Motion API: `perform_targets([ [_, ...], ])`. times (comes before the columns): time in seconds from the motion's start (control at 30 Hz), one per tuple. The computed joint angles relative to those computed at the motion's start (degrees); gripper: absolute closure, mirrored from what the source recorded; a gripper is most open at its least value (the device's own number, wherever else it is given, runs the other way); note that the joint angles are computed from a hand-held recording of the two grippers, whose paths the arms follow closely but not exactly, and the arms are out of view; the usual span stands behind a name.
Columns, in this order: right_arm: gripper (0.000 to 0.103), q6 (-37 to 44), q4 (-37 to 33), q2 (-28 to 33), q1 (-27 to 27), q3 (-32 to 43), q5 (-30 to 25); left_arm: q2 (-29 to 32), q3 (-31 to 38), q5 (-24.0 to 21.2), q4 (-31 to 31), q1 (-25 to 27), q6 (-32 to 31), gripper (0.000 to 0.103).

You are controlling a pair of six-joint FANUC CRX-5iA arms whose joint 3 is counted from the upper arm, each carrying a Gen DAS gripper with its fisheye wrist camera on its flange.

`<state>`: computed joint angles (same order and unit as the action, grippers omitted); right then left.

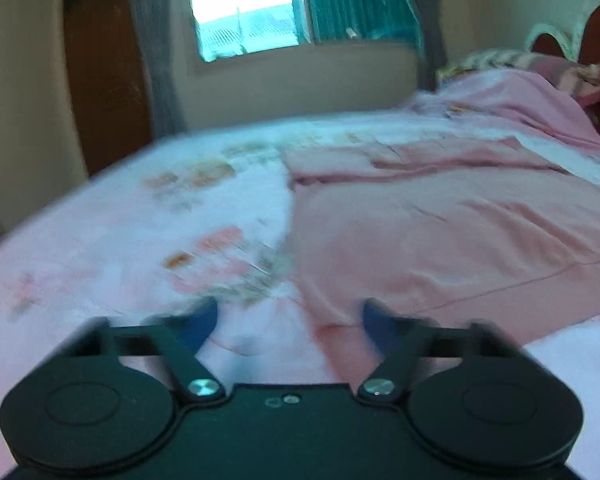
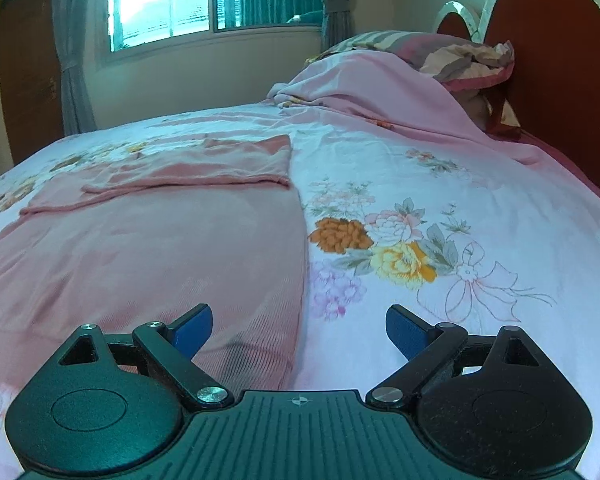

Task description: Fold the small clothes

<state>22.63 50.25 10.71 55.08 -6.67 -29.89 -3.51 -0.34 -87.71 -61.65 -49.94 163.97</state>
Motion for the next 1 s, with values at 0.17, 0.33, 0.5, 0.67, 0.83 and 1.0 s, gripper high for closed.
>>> perform_targets([
  [0.17, 0.010, -4.31, 1.39, -1.40, -0.10, -1.89, 0.67, -2.93, -2.57, 4.30, 3.22, 1.54, 5.65, 0.014],
  [0.33, 0.010, -4.93, 0.27, -2.41, 0.03, -3.06, 1.09, -5.26, -4.93, 9.64, 3.80, 1.92, 9.29, 0.003],
  [0.5, 0.010, -6.65, -0.23, -3.75, 0.18, -5.18, 1.88, -6.43, -6.25, 15.22, 8.23, 4.76, 6.14, 0.004],
  [0.67, 0.010, -7.29, -0.90, -3.62, 0.08, -5.57, 2.35, -4.38, -4.88, 15.47, 11.28, 6.28, 2.75, 0.004],
  [0.83, 0.010, -6.05, -4.24, -3.61, -0.66, -5.02, 4.47, -5.14, -5.60, 18.46, 13.69, 6.99, 2.24, 0.012],
  [1.0, 0.011, -2.13, -14.89, -4.03, -2.16, -3.59, 8.39, -12.10, -12.83, 33.43, 24.19, 16.03, 4.08, 0.009],
])
